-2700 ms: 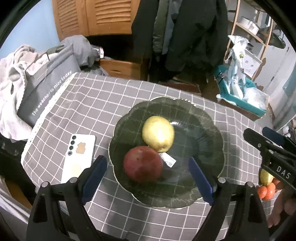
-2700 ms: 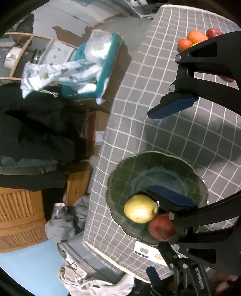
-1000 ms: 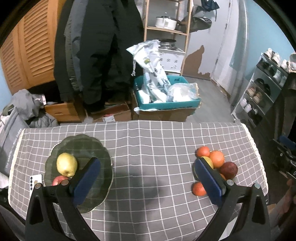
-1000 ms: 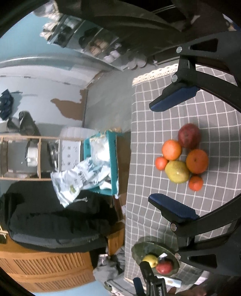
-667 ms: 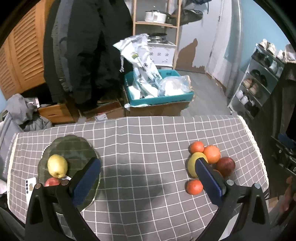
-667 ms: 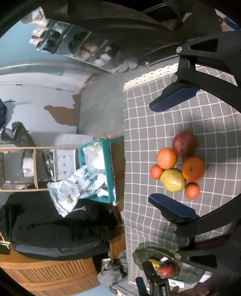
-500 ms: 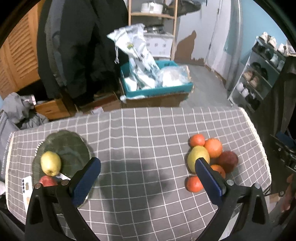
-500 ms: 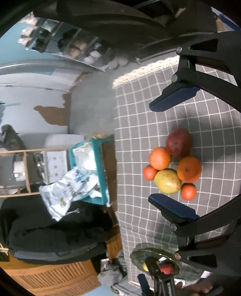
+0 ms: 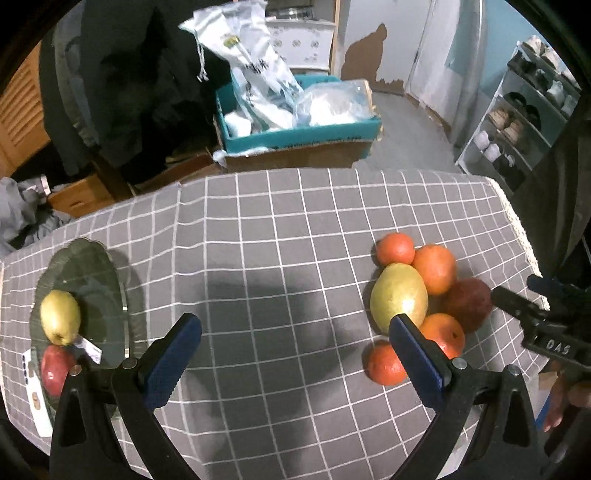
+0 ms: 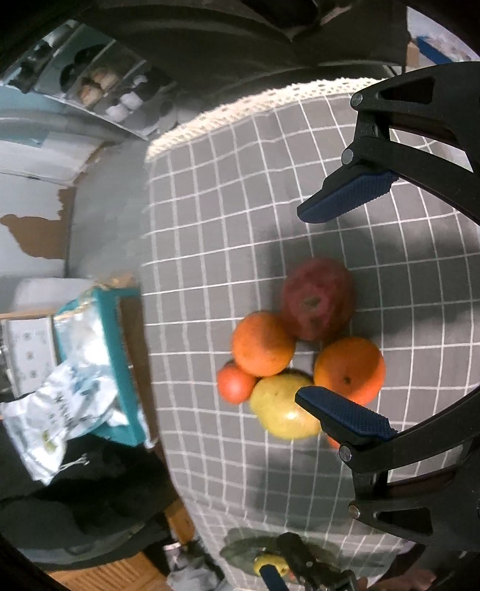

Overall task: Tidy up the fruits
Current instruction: 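Close the right tool on the large red apple while the left tool approaches the dark orange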

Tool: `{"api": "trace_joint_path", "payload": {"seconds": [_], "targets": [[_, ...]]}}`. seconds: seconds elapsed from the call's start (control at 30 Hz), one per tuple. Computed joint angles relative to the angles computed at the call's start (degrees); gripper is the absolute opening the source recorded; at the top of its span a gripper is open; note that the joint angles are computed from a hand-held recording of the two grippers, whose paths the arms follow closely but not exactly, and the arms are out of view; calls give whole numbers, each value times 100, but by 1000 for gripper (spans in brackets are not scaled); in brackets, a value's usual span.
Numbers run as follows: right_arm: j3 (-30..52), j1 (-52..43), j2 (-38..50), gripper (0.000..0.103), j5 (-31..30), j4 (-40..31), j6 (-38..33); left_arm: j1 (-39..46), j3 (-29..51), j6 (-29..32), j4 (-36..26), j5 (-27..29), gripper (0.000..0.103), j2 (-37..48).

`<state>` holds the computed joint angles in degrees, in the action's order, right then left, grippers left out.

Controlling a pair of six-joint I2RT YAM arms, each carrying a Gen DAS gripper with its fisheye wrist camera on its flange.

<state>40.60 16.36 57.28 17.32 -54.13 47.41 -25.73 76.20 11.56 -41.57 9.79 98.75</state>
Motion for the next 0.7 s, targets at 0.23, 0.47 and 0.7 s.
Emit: {"api": "trace_joint_path", "payload": {"seconds": [0.23, 0.47, 0.7], "targets": [[-551, -726, 432, 89, -683, 857, -421, -190, 150, -116, 20, -53, 102, 504], [-893, -1117, 696, 89, -1102, 1351, -494, -286, 170, -157, 41, -55, 102, 741], [-1142, -1365, 777, 89, -1345, 1560, -503, -377, 162, -182, 26, -49, 102, 846]]}}
